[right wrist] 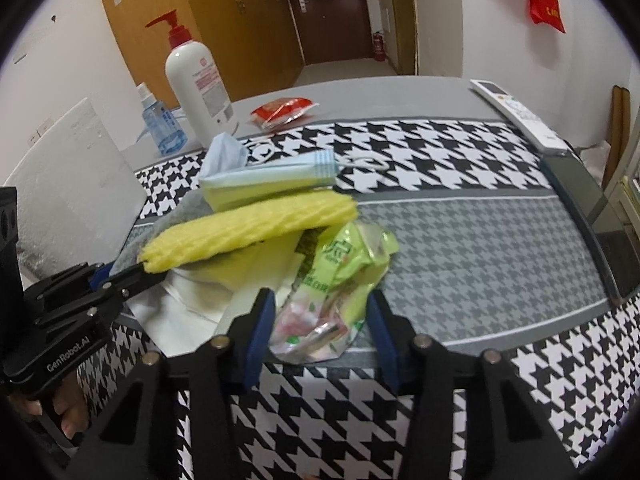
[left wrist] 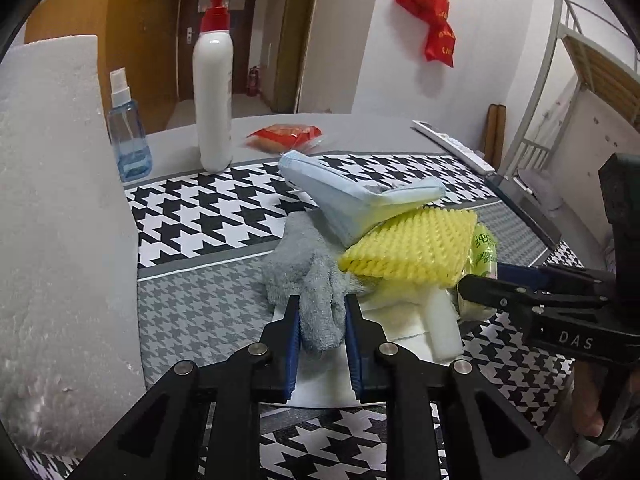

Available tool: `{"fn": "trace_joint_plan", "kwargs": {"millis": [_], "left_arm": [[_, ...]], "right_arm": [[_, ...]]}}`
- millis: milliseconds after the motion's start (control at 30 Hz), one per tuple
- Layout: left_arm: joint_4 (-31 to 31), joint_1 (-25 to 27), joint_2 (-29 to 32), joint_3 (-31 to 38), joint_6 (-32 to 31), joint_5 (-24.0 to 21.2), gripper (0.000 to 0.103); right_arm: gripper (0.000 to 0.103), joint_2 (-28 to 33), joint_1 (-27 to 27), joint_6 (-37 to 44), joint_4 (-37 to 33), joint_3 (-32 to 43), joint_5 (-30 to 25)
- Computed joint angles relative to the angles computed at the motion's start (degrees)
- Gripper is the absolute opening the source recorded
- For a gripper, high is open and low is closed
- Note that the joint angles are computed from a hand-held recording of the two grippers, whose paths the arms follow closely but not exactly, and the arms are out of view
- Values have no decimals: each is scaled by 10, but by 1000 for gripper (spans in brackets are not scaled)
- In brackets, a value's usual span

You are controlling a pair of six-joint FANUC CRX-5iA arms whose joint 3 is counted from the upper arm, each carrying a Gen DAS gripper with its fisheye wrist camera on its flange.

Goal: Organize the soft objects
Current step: 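Grasp the grey sock with the left gripper while the right grasps the green snack bag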

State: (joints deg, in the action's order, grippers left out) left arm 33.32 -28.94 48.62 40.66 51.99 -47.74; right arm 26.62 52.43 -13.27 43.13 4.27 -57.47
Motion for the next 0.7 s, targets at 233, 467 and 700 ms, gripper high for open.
{"fn": "trace_joint_plan", "kwargs": {"millis": [233,467,700], "left_arm": [[7,-2,-1,-6,-11,9,21],[53,1,-17,-44,-46,35,20],[128,1,-36,-89,-109,62,18]], "right_arm": [[36,2,6,9,-6,5,-16],[28,-3,14,-11,11,-1,-31],[28,-16,28,-28,31,-11,-63]]}}
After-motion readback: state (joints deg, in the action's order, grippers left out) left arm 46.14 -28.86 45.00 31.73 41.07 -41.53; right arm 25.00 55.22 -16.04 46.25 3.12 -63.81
